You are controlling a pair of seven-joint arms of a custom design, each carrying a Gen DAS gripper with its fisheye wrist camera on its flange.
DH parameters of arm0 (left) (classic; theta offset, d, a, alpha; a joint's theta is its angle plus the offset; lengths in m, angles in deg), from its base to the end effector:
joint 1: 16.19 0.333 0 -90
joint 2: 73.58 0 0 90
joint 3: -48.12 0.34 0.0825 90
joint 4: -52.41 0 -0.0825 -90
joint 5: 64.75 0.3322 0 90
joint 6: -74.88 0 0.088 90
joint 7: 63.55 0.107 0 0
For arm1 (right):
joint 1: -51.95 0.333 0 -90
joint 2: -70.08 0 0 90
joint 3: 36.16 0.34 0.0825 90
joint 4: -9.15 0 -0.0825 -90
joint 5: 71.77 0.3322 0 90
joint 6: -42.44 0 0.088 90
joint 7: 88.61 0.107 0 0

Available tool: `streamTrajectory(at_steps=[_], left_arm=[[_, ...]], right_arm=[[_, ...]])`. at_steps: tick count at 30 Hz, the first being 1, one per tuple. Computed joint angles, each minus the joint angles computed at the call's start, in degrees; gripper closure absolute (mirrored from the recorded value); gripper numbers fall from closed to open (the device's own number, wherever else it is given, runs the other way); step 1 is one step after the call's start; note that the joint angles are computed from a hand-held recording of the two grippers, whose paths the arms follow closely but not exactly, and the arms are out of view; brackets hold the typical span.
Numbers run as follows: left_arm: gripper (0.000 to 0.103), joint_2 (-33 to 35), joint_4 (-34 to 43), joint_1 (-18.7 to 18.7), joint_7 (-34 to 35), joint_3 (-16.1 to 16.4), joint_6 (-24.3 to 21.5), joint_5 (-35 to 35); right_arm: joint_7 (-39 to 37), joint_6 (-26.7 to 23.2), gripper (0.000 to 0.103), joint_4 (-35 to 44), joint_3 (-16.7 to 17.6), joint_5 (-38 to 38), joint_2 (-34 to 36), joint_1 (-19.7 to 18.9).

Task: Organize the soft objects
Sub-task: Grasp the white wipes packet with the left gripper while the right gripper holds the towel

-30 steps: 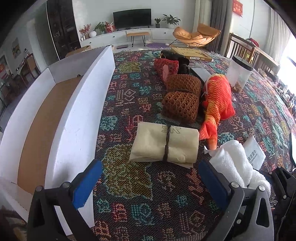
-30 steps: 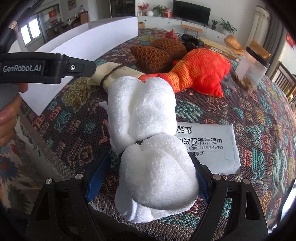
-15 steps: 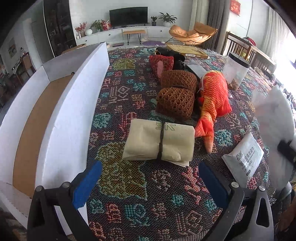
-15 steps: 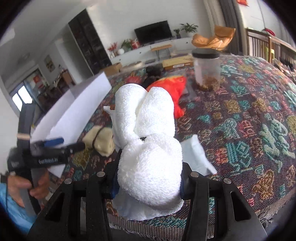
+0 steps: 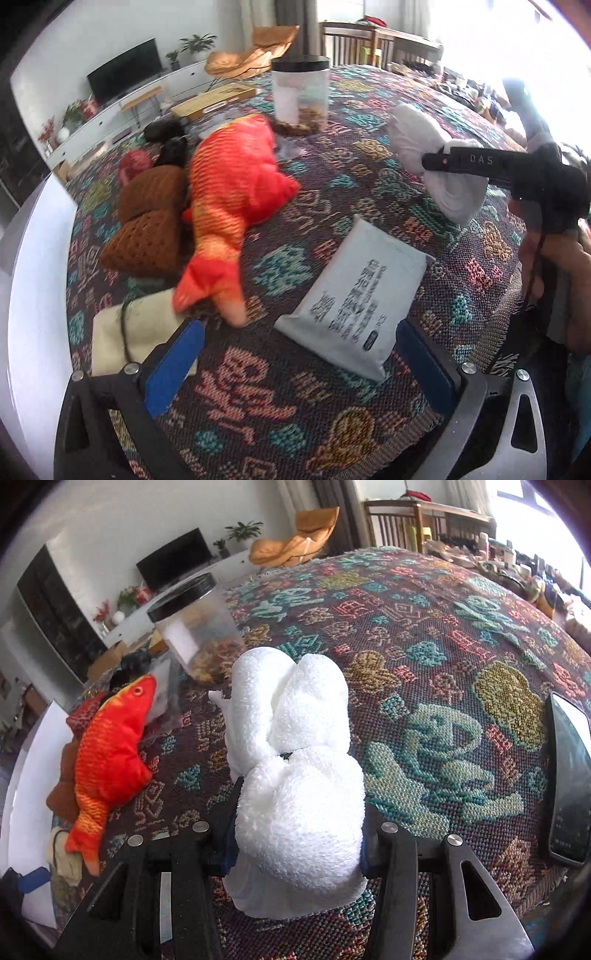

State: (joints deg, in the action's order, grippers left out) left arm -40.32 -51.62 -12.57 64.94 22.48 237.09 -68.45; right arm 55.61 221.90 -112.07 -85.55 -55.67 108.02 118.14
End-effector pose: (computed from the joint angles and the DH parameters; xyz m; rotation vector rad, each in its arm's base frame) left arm 0.6351 -0.2006 0.3535 -0.9630 2.6529 -0.7100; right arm 0.5629 0.2122 0.3265 -1.0924 2.2771 -0.5962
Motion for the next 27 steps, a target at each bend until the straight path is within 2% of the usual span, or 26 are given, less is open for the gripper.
streamTrajectory(at_steps=[3,7,8,9,12,14,18,20,22,25,27], left_arm=[[0.0,2.7,3.7,-4.4,-0.1,1.9,-2.3,3.7],[0.0,5.6,6.8,-9.8,-1.4,6.0,-3.0,9.0],[0.0,6.6,8.0,-10.1,-2.4,6.2,-4.1,10.7],[0.0,7.4,8.7,-8.6,-1.0,4.3,-4.4,8.4],[0.0,10.5,14.8,-7.3,-1.2,2.7,-12.6,5.2],[0.0,11.2,15.2,-7.1,0.2,2.3,-11.4,4.1],[0.0,11.3,13.6,-6.3,2.0,1.3,-8.4,2.6],[0.0,11.0,12.3,-5.5,2.9,0.6,-7.2,2.1],[0.0,10.5,12.6,-5.5,3.2,0.9,-8.8,2.3],[0.0,10.1,14.4,-7.3,2.5,3.0,-12.2,3.6],[0.0,9.6,13.9,-8.1,2.8,3.8,-11.2,4.4]], right_arm=[[0.9,-0.7,0.049,-0.1,-0.2,0.6,0.1,0.1],[1.3,-0.2,0.049,0.0,2.5,0.3,-0.7,-2.9],[1.4,0.0,0.049,0.0,2.9,0.3,-0.8,-3.4],[1.3,0.0,0.048,0.1,3.5,0.2,-1.0,-4.0],[1.4,-0.8,0.046,0.5,4.3,-0.2,-1.1,-4.9],[1.4,-1.6,0.043,1.1,5.9,-1.0,-1.5,-6.5],[-0.9,0.4,0.031,1.0,15.8,-1.9,-4.7,-16.0],[-3.8,-2.9,0.03,2.2,19.6,-3.5,-6.2,-20.1],[-5.9,-9.3,0.03,4.6,21.9,-6.5,-7.3,-22.8],[-8.6,-16.5,0.03,7.8,24.1,-10.8,-8.1,-25.4],[-8.7,-18.6,0.03,9.0,24.4,-13.9,-8.3,-25.8]])
